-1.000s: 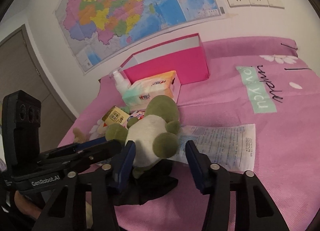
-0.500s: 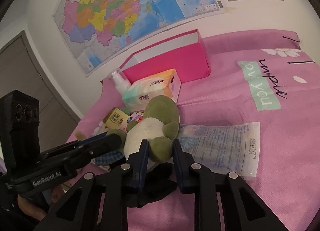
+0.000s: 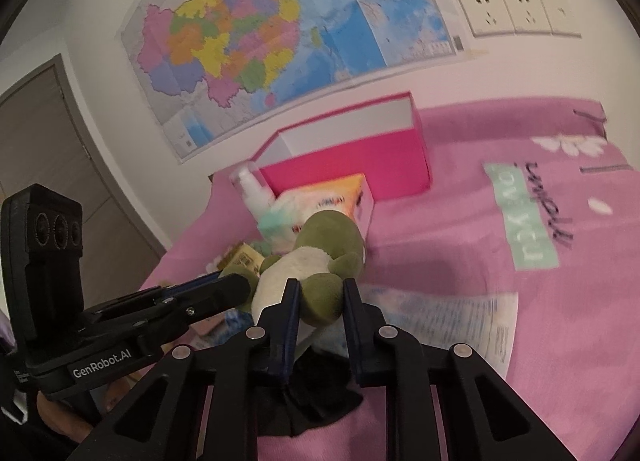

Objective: Organize soft objects
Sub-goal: 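Lift the dinosaur with the right tool and drop it into the pink box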

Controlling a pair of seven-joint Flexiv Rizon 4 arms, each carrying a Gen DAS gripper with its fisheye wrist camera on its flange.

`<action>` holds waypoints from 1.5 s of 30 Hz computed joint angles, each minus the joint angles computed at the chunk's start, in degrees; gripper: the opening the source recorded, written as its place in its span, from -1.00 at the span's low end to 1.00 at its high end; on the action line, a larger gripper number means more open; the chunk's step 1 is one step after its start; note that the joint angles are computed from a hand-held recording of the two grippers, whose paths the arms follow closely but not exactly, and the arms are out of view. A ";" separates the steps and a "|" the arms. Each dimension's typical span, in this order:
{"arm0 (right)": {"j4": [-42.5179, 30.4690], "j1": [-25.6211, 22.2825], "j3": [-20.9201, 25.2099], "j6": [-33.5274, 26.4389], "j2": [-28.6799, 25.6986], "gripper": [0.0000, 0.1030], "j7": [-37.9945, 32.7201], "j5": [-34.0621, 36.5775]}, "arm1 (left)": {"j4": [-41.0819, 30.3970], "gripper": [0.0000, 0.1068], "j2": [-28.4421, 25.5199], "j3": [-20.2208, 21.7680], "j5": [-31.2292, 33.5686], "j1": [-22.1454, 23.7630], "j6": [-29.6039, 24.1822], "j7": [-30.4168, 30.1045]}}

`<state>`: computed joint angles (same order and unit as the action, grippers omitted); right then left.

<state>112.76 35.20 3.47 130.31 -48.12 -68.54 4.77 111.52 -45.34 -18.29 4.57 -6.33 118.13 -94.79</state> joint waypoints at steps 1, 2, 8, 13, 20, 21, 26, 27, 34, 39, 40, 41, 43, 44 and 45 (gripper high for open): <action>-0.33 0.46 -0.55 -0.39 0.30 -0.61 -0.39 0.24 | -0.34 -0.59 0.22 0.19 -0.04 -0.07 0.22 0.11; -0.86 0.67 -0.97 -0.91 0.69 -0.61 -0.67 0.29 | -0.95 -0.59 0.44 0.30 -0.05 -0.06 0.18 0.32; -5.30 -0.57 -1.92 -4.81 2.33 -0.62 -1.94 -2.22 | -6.55 -0.59 0.86 0.32 -0.83 0.69 -1.99 1.90; -12.52 -3.12 -1.99 -11.39 2.06 -0.62 -0.81 -6.95 | -13.84 -0.59 -0.43 2.22 -3.83 -0.31 -6.09 4.83; -30.51 -13.58 7.12 -26.56 -5.17 -0.62 4.62 -21.05 | -28.28 -0.59 -6.12 4.95 -10.87 -1.83 -16.54 11.03; -33.13 -14.95 9.03 -28.90 -6.65 -0.62 4.92 -22.62 | -30.51 -0.59 -7.12 6.24 -12.33 -2.69 -18.31 11.49; -46.71 -17.99 15.68 -40.44 -14.41 -0.54 3.26 -24.49 | -40.70 -0.36 -12.53 11.10 -19.08 -5.68 -27.10 13.64; -49.13 -18.03 16.33 -42.60 -15.76 -0.47 2.92 -23.85 | -42.50 -0.14 -13.28 13.72 -18.51 -6.82 -28.92 11.25; -51.49 -14.12 7.22 -44.16 -16.55 0.38 6.88 -17.68 | -39.61 0.50 -12.02 12.63 -18.20 -5.86 -25.02 9.74; -43.99 -12.49 2.66 -36.62 -12.30 0.38 8.58 -15.71 | -32.14 0.76 -7.46 6.34 -16.30 -2.26 -19.56 12.14; -41.99 -12.12 1.97 -34.92 -11.14 0.38 8.97 -15.57 | -29.84 0.86 -6.37 3.71 -15.31 -0.48 -18.08 12.90; -39.03 -11.60 1.14 -32.45 -9.53 0.38 9.05 -15.43 | -26.86 0.89 -4.98 2.09 -14.30 0.71 -15.88 13.13; -34.07 -9.82 -1.21 -28.80 -6.86 0.45 9.34 -15.18 | -20.15 0.92 -2.18 -1.61 -11.27 3.98 -11.31 12.93; -30.68 -9.11 -1.75 -26.45 -5.19 0.48 9.17 -14.90 | -17.92 0.92 -1.17 -2.14 -10.48 4.68 -10.15 12.26; -27.66 -8.72 -1.80 -24.33 -3.83 0.52 8.81 -14.79 | -15.49 0.92 -0.09 -2.32 -9.82 5.16 -9.01 11.36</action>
